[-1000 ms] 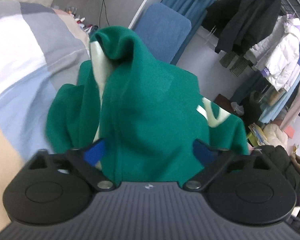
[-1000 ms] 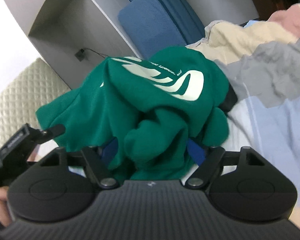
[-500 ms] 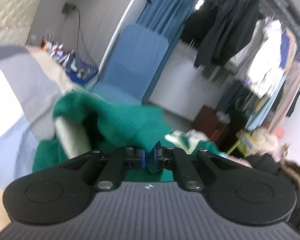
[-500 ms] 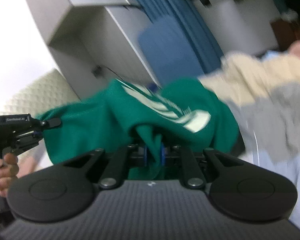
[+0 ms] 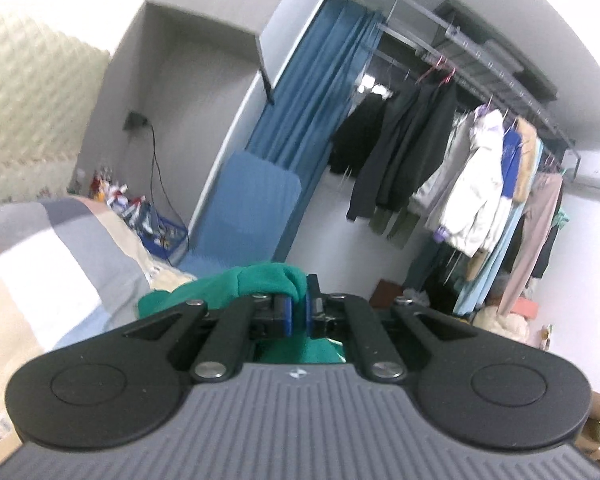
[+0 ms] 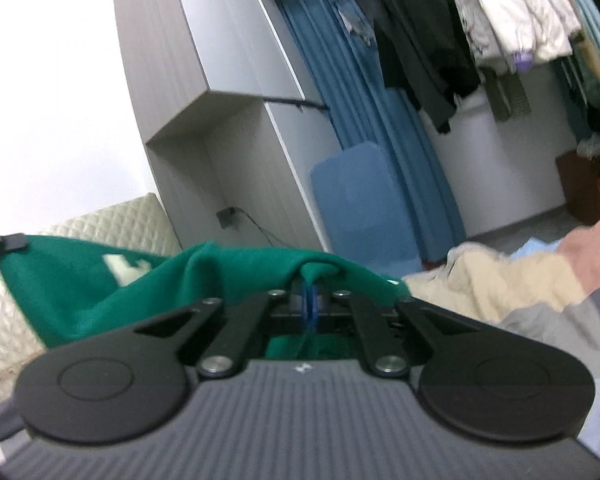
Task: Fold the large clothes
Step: 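Lift the hoodie with both grippers and shake it out above the bed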
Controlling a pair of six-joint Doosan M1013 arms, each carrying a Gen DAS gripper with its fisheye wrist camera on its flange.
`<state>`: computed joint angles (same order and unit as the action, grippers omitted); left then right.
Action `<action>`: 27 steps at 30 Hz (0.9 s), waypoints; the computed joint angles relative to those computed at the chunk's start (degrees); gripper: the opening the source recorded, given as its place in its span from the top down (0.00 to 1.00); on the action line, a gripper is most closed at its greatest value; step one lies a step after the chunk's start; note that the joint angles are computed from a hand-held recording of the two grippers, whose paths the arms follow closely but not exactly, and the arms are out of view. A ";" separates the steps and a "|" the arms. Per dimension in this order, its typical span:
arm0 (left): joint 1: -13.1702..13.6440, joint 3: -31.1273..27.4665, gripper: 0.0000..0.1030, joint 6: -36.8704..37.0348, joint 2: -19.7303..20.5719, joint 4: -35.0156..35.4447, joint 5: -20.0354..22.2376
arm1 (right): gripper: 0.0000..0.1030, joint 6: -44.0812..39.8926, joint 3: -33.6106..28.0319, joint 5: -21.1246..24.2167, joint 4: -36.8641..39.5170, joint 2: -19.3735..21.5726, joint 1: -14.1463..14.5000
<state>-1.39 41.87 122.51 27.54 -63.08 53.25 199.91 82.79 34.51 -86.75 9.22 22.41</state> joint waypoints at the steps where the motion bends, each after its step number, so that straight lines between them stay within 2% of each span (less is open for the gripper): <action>1: 0.70 2.32 0.94 1.61 -1.66 -1.47 -0.35 | 0.95 1.50 0.65 0.56 -1.93 -0.60 0.45; 3: 2.40 7.04 0.94 4.51 -5.00 -4.33 -0.33 | 0.96 3.59 1.83 1.00 -5.31 -1.76 1.38; 6: 5.42 12.36 0.94 7.85 -8.80 -8.27 0.83 | 0.96 0.58 2.30 3.09 -5.64 -2.73 3.23; 9: 7.37 16.93 0.94 9.71 -11.10 -10.21 0.02 | 0.97 1.23 2.89 4.73 -7.07 -3.82 4.51; 11: 7.61 17.58 0.93 7.20 -10.84 -7.63 -0.63 | 0.97 0.69 2.44 7.43 -8.67 -3.62 5.08; 13: 6.88 16.77 0.93 2.37 -9.64 -1.01 -1.42 | 0.97 -3.45 1.27 7.28 -4.85 -3.45 4.41; 14: 6.34 16.10 0.93 0.23 -8.97 2.80 -1.72 | 0.97 -5.39 0.82 5.78 -1.62 -3.41 3.64; 17: 4.17 13.11 0.93 -8.66 -6.72 17.45 -0.76 | 0.97 -12.38 -0.20 4.09 9.60 -2.41 2.10; 19: 2.97 9.96 0.93 -16.11 -4.70 26.18 2.59 | 0.97 -13.67 0.21 1.12 15.03 -1.93 1.34; 21: 1.53 6.66 0.93 -20.39 -3.16 35.18 5.94 | 0.97 -16.81 0.50 -2.56 21.28 -1.43 0.92; 23: 0.31 3.45 0.93 -23.53 -1.60 42.53 9.53 | 0.95 -25.04 -0.52 -4.29 29.47 -0.54 1.10; 25: -0.54 -1.18 0.93 -27.95 0.59 47.25 14.51 | 0.95 -33.08 -1.18 -6.21 36.96 0.02 1.78; 27: -0.91 -4.62 0.93 -29.19 2.10 48.03 17.12 | 0.95 -40.71 -1.74 -7.66 43.04 0.47 2.61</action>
